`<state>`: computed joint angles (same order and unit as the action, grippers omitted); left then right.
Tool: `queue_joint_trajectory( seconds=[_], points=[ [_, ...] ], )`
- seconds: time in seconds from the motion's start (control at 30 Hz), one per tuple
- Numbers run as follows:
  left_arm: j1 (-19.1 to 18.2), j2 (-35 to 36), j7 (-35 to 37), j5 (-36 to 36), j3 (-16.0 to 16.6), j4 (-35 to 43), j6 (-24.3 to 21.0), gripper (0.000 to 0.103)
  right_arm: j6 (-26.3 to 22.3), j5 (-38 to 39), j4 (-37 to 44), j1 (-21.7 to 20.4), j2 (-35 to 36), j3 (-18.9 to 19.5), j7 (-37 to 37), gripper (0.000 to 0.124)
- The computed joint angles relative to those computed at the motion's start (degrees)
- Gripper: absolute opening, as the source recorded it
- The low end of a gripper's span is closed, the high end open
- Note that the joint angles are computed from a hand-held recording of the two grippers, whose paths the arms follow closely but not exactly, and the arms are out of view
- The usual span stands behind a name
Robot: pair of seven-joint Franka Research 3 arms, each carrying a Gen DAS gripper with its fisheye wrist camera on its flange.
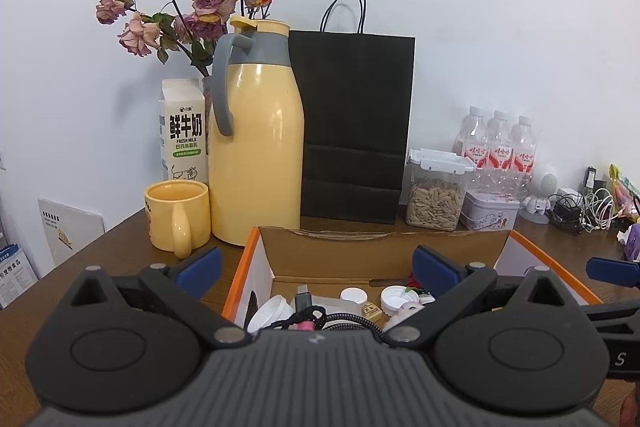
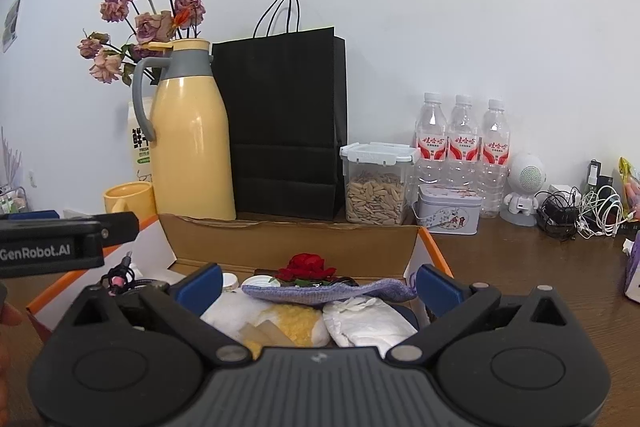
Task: Organize objects
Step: 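Lift both tools out of the box toward the last items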
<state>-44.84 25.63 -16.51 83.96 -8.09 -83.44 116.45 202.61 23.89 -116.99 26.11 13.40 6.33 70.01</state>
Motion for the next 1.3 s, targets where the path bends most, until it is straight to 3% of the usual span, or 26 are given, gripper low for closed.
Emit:
queue_joint_trajectory(
  seconds=[0.63,0.8,1.1,1.3],
  points=[
    [1.2,-6.1,-3.2,2.2,-3.4,-8.9,-0.4,0.103,3.2,-3.4,-8.1,-0.5,-5.7,1.5,-0.3,0.103],
    [2.1,-8.5,-2.4,0.5,-5.2,-12.2,-0.2,0.103,2.6,-2.5,-10.6,0.0,-8.0,1.6,-2.0,0.103],
    [3.6,-12.5,-0.7,-2.1,-8.1,-17.7,-0.8,0.103,0.6,-8.4,-16.1,-1.2,-12.8,2.3,2.5,0.103],
    [4.7,-14.5,0.5,-5.3,-9.5,-20.5,-1.4,0.103,-1.6,-8.0,-18.2,-0.8,-14.5,2.5,2.4,0.103]
  ],
)
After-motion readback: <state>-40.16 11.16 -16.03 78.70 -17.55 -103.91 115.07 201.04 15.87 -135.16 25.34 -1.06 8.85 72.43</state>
